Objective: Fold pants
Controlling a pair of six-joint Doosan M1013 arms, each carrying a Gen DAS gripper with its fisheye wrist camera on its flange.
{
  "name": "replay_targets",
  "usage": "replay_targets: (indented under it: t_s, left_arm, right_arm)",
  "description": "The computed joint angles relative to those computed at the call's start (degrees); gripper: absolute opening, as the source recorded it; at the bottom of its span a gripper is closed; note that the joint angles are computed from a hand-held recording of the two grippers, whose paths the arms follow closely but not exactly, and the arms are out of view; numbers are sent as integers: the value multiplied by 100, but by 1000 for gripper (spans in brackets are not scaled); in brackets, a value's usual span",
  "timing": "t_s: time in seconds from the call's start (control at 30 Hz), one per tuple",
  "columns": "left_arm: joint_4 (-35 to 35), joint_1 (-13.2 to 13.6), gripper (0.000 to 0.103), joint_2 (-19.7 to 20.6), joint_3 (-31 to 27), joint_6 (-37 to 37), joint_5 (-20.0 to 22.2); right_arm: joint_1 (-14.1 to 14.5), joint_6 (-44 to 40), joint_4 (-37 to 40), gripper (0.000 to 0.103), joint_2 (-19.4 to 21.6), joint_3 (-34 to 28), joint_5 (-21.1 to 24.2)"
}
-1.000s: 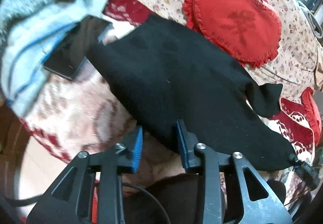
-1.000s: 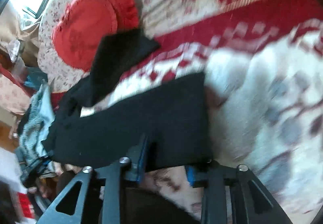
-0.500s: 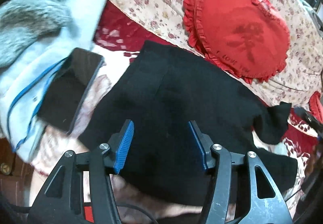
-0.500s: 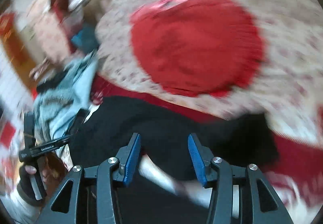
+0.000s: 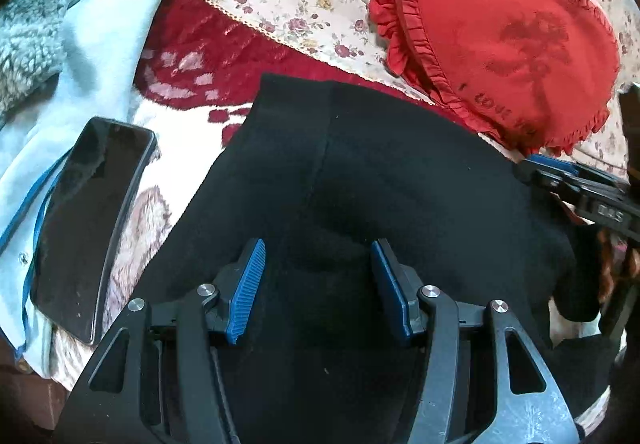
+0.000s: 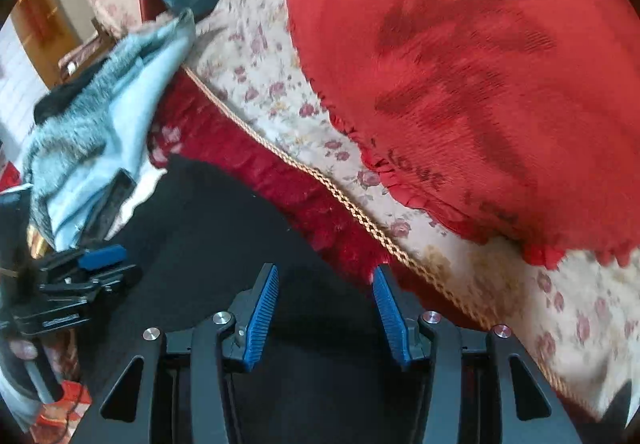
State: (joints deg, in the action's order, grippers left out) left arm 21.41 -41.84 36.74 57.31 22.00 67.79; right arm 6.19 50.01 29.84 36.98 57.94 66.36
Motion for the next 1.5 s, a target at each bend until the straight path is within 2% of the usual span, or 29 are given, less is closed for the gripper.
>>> replay_targets:
  t_s: [0.13,0.2,0.33,0.43,0.67,0.83,1.03,1.2,1.33,1.5]
  left_arm:
    - [39,6,56,11,13,13,-60]
    - [71,0,56,17,9,21,-54]
    - [69,0,56,23,-5,24,-39]
    - [69,0,56,25,-12,28,-22]
    - [91,-1,57,45,-44,47,20]
    - [13,7,57,-30,58,-51,-119]
    - [27,-21,57,-443,616,-655,-617]
    - [378,-124,57,-838,1084,-1316,-712]
    - [647,-175,57,-1220,1541,-1973,-827]
    - [989,-263,57,-1467,1785,-2442,-718]
  right_arm:
    - [73,13,-191,48,271,-297,356]
    - [59,-104,-5,48,247,-207,227]
    - [37,-334,241,22,140,-18,126]
    - [70,-429,160,16,8,169,-72]
    - [16,-359,355,7,-111,322,-117]
    - [-63,-505,857,5,-322,555,-223]
    - [-147,-1025,1546,5,-808,1079,-236]
    - [-159,-1584,2060,5,-1325,1685,-175]
    - [-92,-1769,2042,5,-1644,2122,1]
    - [-13,-1676,1854,5,-1813,2576,318]
